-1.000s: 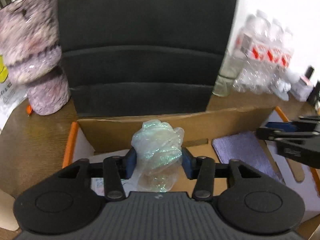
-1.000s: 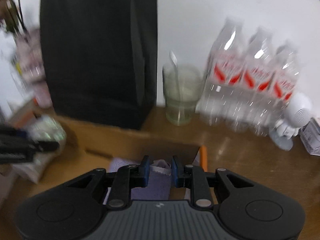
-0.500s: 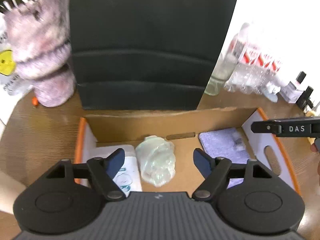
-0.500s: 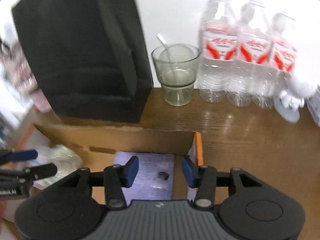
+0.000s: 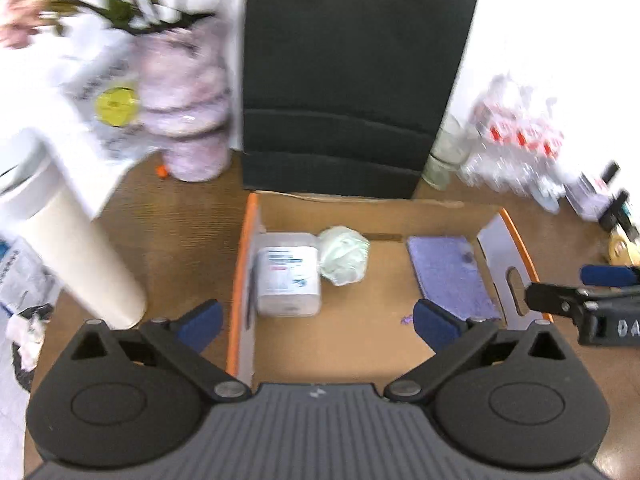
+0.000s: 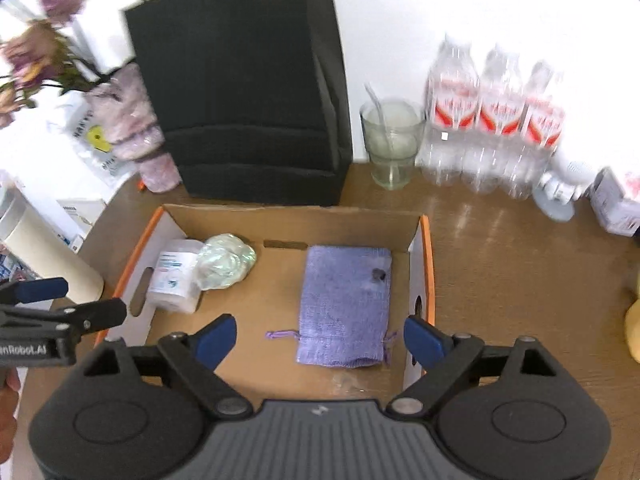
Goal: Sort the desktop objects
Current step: 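Carry the plastic bag into the cardboard box and open the left tool, then move both tools back toward the rose and plush toy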
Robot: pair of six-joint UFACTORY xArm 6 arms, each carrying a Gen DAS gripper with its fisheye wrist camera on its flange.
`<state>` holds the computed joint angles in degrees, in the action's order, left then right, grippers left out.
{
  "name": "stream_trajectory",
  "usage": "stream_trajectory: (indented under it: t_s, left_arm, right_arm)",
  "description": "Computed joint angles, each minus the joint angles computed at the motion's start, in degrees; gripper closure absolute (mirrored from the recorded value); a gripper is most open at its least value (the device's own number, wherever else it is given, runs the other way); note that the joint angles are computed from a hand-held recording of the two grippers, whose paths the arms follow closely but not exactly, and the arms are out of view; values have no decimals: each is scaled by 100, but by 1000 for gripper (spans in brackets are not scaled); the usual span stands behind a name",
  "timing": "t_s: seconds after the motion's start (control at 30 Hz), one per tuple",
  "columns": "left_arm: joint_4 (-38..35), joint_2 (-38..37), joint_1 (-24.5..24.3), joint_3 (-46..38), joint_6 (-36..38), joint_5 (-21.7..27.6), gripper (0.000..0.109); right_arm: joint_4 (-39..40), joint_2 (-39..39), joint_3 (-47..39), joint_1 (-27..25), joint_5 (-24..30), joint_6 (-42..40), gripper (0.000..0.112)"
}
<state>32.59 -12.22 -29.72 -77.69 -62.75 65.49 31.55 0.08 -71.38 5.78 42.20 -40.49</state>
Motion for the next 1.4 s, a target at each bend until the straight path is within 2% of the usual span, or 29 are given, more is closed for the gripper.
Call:
stream_trajectory:
  t_s: [0.1, 0.2, 0.27, 0.4, 0.47, 0.6, 0.67, 0.73, 0.77, 0.83, 0.9, 1.0, 1.1, 1.23, 1.4]
  left_arm:
    - [1485, -408, -731, 635, -1421, 374, 6]
    - [2277, -615, -1351, 1088, -2158, 854, 6]
    - [2434, -778, -1607, 1401, -2392, 907, 6]
    - [2870, -1004, -2329, 1965, -2806, 1234, 6]
    - [2906, -1109, -2662, 2217, -3048, 1366, 6]
    - [2865, -1471, -3211, 2857, -3756, 1227, 6]
    - [2862, -1688, -3424, 3156, -4194, 1104, 6]
    - [2834, -1828, -3621, 3365, -4478, 1032, 6]
    - [2821, -1825, -3718, 3390, -4495, 1102, 6]
    - [2785, -1657, -3994, 3289, -4468, 1538, 6]
    - [2759, -1508, -4209, 3186, -4383, 1845, 6]
    - [2608, -1403, -4433, 3106, -4374, 2087, 6]
    - [2250, -1182, -4659, 2949, -4492, 2530, 6]
    - [2006, -1155, -5005, 3038, -4782, 2771, 6]
    - [1780, -1229, -5322, 3196, -5416, 2856, 6]
  right_arm:
    - [1418, -775, 1153, 70, -934, -1375, 19]
    - [2922, -1316, 2055, 110, -1592, -2545, 16]
    - [3694, -1555, 2477, 78, -1712, -3183, 16]
    - [5149, -2041, 3264, -140, -1596, -4432, 16]
    - [5528, -2328, 3644, -311, -1453, -4792, 16]
    - [5693, -3019, 4500, -715, -1173, -5269, 16]
    - [5801, -3397, 4923, -1045, -873, -5590, 16]
    - [5585, -3718, 5302, -1396, -538, -5554, 16]
    - [5422, -3821, 5416, -1527, -396, -5506, 16]
    - [5270, -4117, 5700, -1806, -144, -5699, 16]
    - [5076, -4397, 5944, -1826, -303, -5625, 16]
    - [4609, -4593, 6127, -2123, -9, -5334, 16]
    - [4266, -4857, 6348, -2251, 37, -5256, 16]
    - [3852, -5239, 6595, -2775, 579, -5227, 16]
    - [3773, -5481, 6681, -3062, 861, -5232, 16]
